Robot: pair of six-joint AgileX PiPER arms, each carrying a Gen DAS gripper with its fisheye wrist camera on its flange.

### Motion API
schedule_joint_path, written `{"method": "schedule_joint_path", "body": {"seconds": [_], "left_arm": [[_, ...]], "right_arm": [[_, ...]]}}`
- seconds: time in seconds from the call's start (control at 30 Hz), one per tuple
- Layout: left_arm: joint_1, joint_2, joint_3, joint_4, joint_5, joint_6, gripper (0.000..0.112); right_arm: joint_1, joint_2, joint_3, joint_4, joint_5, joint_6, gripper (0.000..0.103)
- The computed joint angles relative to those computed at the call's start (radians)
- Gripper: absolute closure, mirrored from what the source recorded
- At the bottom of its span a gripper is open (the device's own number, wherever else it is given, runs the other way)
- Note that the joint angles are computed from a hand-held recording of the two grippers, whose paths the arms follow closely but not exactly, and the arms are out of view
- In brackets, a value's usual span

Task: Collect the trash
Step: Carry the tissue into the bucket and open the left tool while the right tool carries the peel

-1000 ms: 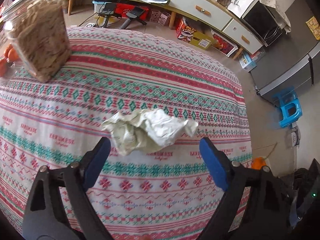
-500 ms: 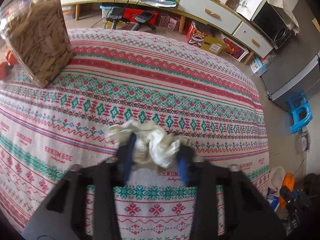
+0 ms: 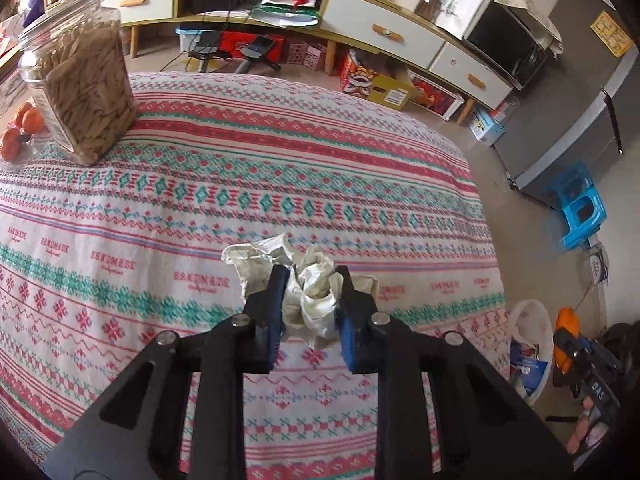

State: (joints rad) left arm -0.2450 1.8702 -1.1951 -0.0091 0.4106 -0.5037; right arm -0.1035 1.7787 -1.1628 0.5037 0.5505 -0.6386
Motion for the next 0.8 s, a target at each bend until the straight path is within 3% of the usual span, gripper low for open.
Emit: {"method": "schedule_joint_path", "body": {"seconds": [0.37, 0.8], "left_arm": [[-0.166, 0.029, -0.034, -0.138, -0.032, 0.126, 0.087], [-0.400, 0.269, -0.393, -0.226, 0.059, 0.198, 0.086]], "right_arm": [[-0.200, -0.033, 0.044, 0.056, 0.053, -0.103, 0.082], [-0.414, -0.033, 0.032, 0.102, 0.152, -0.218, 0.082]]}}
